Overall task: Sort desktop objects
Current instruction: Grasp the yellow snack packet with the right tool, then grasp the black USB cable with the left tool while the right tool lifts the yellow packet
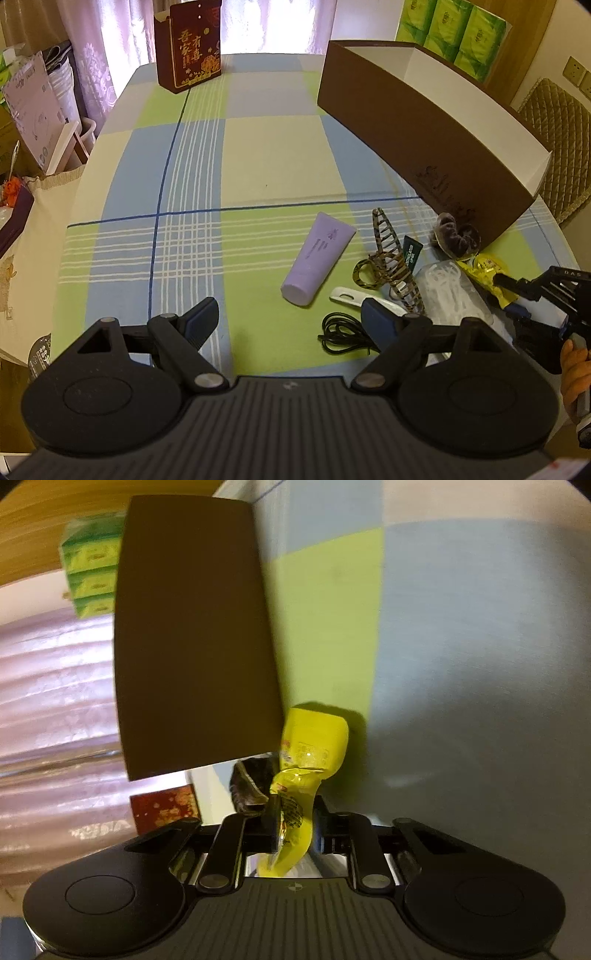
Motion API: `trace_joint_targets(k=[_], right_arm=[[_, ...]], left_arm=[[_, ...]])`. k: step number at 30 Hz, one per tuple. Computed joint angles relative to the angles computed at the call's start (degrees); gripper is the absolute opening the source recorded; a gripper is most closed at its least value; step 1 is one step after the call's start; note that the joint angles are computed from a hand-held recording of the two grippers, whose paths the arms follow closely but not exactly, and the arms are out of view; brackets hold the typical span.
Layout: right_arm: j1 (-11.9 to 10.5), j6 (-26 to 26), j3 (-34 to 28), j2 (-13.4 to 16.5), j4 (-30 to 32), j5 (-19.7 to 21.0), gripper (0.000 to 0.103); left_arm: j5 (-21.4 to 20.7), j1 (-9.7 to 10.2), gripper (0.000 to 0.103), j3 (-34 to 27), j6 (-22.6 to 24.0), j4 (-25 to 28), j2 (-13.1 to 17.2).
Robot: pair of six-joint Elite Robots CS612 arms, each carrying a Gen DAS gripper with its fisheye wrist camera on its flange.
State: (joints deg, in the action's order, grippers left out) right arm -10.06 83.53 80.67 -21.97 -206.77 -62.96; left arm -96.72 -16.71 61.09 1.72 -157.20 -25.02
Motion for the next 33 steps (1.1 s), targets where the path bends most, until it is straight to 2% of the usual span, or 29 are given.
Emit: trace_joint_targets(k=[6, 11, 14, 17, 23, 28, 33], right_arm=[[-0.6, -3.6, 0.6, -0.3, -1.3, 1.3, 0.007], [-1.5, -5.8, 2.6, -1.3, -2.9, 3.4, 0.007], [-1.5, -5.9, 3.7, -2.4, -3.6, 3.1, 0.007], [-2.0, -6.0, 5.5, -3.6, -4.1, 2.3, 0.007], [-2.8, -5.3, 9.5, -5.7, -5.4, -0.4, 0.007], [-3.3, -4.9, 11.8, -7.1, -6.2, -2.8, 0.007], [-3.4, -3.6, 13.7, -7.8, -7.6, -4.9, 0.007]], left_arm=[[-0.9, -0.07, 0.079, 0.2, 2.1, 0.1, 0.1], [-2.3, -0.26, 0.079, 1.3, 6.4, -1.5, -0.1], [-4.4, -0.31, 0.075, 1.7, 10.1, -1.8, -0.1], [-6.3, -0.53, 0.067, 2.2, 16.1, -2.2, 0.0], [-11.5, -0.75, 0.058, 1.6, 32.8, -0.4, 0.8], [-10.9, -1.30, 0.031, -0.9, 45.6, 3.8, 2.2], [-10.7, -1.59, 0.029, -3.2, 55.4, 8.7, 3.2]])
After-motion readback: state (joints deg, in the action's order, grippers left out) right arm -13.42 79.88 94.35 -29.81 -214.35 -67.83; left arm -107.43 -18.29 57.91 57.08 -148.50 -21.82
